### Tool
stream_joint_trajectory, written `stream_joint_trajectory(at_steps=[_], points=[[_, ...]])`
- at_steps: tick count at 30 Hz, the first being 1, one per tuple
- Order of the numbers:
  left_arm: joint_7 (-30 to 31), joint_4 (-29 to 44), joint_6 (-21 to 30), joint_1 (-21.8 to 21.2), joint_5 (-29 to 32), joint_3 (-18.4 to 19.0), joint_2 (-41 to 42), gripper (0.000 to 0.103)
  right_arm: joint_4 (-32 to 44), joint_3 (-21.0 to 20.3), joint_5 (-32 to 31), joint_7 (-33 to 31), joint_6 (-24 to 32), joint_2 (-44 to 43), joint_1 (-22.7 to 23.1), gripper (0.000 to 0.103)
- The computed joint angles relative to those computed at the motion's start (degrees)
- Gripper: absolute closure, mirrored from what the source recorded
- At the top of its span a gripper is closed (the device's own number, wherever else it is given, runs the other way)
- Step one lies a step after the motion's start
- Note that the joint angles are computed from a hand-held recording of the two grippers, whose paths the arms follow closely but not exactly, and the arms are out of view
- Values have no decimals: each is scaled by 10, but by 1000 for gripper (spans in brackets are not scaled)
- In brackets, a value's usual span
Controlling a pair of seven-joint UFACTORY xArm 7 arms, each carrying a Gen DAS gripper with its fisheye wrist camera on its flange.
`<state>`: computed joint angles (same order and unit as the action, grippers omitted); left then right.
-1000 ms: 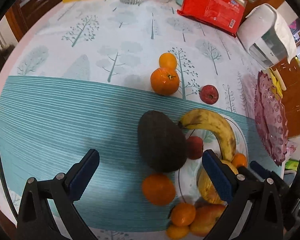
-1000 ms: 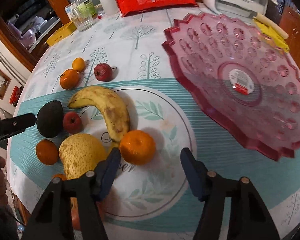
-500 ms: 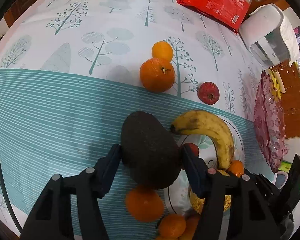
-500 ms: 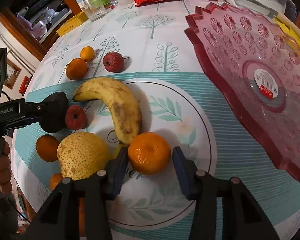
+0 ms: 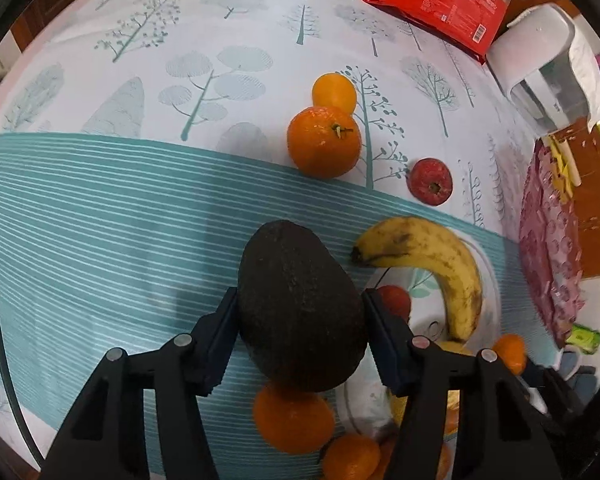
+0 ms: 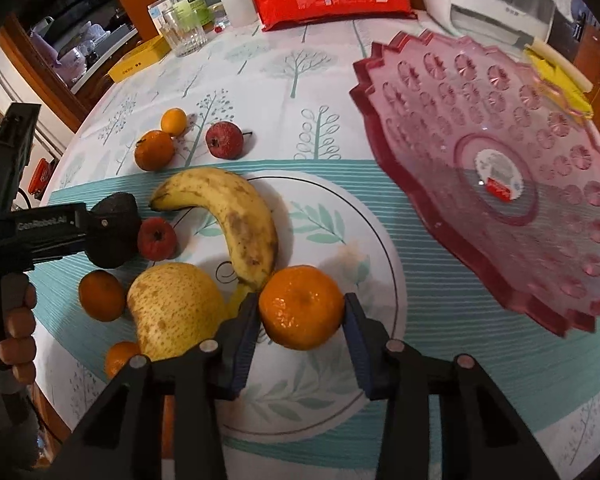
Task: Organize fruits
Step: 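Carry the avocado in the left gripper and mandarin in the right over the pink bowl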
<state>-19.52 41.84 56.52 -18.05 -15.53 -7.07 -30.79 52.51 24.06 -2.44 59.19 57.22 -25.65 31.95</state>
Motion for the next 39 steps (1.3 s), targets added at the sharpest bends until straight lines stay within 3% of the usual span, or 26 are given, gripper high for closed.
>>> stream_joint_trajectory(at_steps=[7,13,22,27,33,39], points=[[20,0,35,4,36,-1,-71,45,47,32,-22,45,58,-16,-3,62],[72,33,80,-3,47,8,-135,45,122,66,-47,93,144,-20,-10,62],[136,67,104,-6,41,7,-174,45,226,127,-100,146,274,-27,-35,62],[162,98,88,-24,31,-17,-171,45,255,141,-115,153,336,-41,-59,62],[166,162,47,-53,12,-60,-104,45,226,104,-99,120,374,-104,-79,62],[92,273,12,-55,67,-141,33,45,155,19,-104,13,334,-181,-96,62]])
